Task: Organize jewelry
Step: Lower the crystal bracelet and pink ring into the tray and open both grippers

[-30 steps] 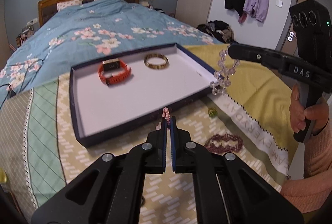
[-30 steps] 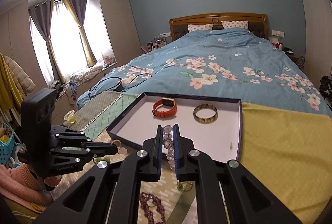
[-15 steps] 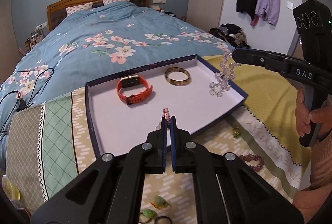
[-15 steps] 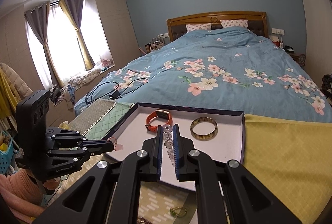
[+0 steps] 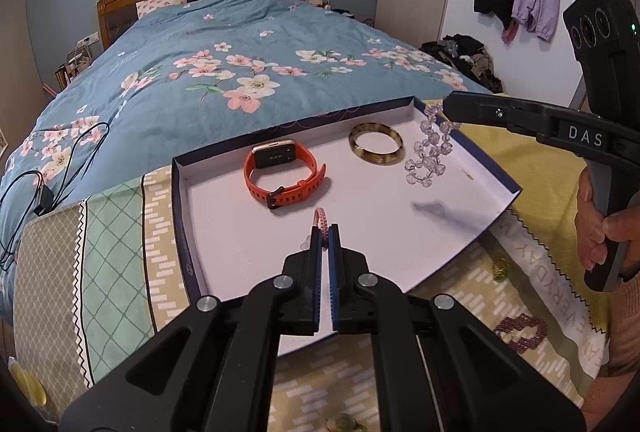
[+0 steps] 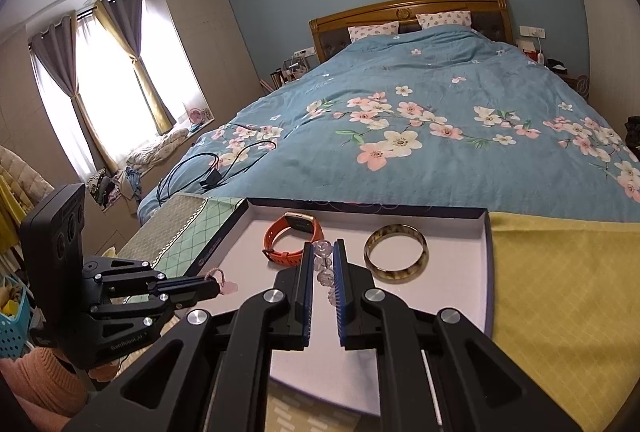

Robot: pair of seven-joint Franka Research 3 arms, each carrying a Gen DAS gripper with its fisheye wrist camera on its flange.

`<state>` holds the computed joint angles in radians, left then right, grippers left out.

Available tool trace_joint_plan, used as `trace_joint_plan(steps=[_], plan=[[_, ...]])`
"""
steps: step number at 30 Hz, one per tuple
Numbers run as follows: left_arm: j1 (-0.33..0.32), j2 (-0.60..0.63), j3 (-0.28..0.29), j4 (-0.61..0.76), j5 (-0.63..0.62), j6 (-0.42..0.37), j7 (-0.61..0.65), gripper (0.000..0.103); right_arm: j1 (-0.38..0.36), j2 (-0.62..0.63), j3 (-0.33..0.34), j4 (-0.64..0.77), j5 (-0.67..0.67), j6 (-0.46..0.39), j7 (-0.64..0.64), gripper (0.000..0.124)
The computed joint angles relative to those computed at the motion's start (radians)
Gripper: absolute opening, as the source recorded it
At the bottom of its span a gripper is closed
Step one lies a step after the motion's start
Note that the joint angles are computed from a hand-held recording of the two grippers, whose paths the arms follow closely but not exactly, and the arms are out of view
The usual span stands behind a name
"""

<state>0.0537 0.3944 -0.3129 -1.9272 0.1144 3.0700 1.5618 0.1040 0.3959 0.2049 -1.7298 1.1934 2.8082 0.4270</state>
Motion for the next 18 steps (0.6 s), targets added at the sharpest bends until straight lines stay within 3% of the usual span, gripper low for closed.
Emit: trace_joint_plan(steps=[7, 18], plan=[[-0.045, 0.041, 0.051, 0.066, 0.029, -0.048, -0.028, 0.004, 0.001, 0.065, -0.006, 0.069, -0.058, -0.036, 0.099, 0.008], [-0.082, 0.118, 0.080, 0.170, 0.058, -0.129, -0.036, 0.004, -0.012, 0.116, -0.022, 0.092, -0.234, -0.029, 0.301, 0.008]])
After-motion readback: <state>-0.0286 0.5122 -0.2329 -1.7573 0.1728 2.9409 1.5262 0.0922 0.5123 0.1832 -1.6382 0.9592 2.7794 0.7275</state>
